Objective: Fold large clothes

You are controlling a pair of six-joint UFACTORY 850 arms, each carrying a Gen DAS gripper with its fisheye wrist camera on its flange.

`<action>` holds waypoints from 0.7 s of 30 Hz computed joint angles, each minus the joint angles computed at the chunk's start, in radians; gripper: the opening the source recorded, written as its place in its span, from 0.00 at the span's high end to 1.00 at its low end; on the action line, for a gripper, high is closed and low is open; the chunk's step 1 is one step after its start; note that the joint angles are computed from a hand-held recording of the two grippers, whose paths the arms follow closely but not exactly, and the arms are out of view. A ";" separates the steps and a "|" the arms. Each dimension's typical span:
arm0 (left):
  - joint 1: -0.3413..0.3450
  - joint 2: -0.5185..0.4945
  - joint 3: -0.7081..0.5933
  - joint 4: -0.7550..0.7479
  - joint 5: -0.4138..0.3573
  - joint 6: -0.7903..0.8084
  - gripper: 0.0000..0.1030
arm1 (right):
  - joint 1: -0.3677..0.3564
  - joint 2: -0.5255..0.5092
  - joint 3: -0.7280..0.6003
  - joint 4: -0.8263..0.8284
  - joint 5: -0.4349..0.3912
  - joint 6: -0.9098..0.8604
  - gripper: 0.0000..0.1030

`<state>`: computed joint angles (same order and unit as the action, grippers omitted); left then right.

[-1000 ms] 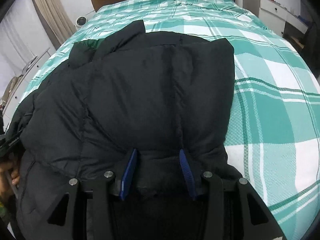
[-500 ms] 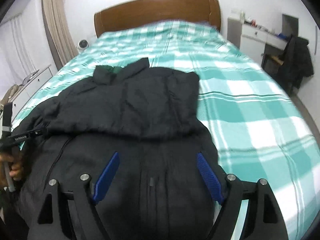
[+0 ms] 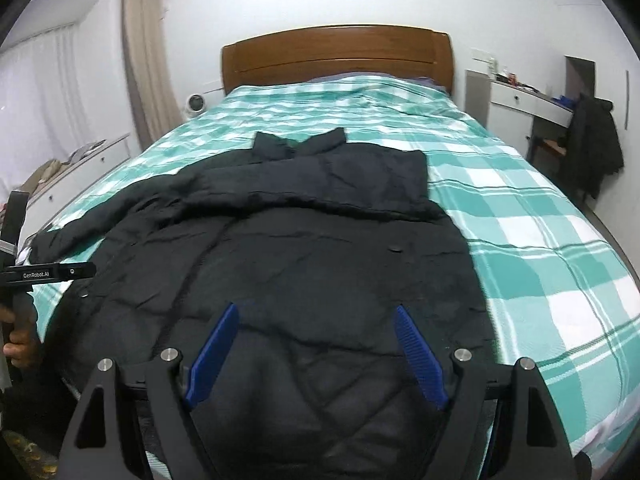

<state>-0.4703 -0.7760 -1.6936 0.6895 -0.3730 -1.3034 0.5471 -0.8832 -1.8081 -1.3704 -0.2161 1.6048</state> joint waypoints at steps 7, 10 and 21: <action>0.006 0.049 0.097 0.059 -0.006 -0.133 0.12 | 0.030 0.004 0.014 -0.042 0.024 0.017 0.21; 0.009 0.066 0.131 0.086 0.002 -0.175 0.12 | 0.041 0.013 0.032 -0.024 0.025 -0.020 0.21; 0.034 0.112 0.200 0.178 -0.026 -0.328 0.12 | 0.049 0.029 0.060 -0.026 0.033 -0.008 0.21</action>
<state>-0.4365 -0.6635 -1.4935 0.8670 -0.3994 -1.6317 0.5959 -0.8541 -1.7480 -1.3967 -0.1828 1.5970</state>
